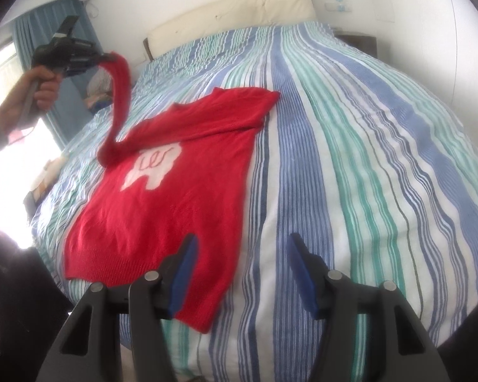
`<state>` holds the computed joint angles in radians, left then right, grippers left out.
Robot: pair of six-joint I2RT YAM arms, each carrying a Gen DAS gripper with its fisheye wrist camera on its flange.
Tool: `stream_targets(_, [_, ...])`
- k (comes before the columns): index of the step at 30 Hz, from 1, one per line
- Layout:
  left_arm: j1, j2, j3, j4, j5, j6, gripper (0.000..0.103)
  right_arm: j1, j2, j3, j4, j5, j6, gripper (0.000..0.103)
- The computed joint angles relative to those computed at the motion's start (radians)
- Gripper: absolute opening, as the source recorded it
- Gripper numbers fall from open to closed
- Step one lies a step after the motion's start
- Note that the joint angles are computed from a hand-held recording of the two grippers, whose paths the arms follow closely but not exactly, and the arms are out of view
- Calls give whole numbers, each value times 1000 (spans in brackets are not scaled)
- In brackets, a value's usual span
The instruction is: Fold small clothes
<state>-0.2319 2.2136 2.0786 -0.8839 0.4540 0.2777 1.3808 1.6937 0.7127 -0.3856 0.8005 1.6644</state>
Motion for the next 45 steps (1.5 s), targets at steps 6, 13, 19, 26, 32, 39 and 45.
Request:
stream_targets(6, [56,-22,-162,123,-21,-45,79,11,-14,-17,-7,13,49,57])
stream_targets(13, [309,1,-292,184,-15,20,79,-16,-30,-71,80,-10,38,57])
stream_targets(19, [310,-14,-516,251,-65,268,80,-42,-3,-62,109,-49,-4,57])
stream_targets(26, [272,2,-727,726,-182,-122,13,-53,32,-26,87,-77,-30,57])
stream_targets(32, [288,-8,-830,838,-164,-215,4,-49,44,-11,76,-84,-47,57])
stream_targets(39, [311,-45,-861,803,-139,-142,13,-65,39,-36,128,-95,-72,57])
stream_targets(45, [403,-158,-920,658,-119,-19,51,-64,22,-68,134,-98,-15,57])
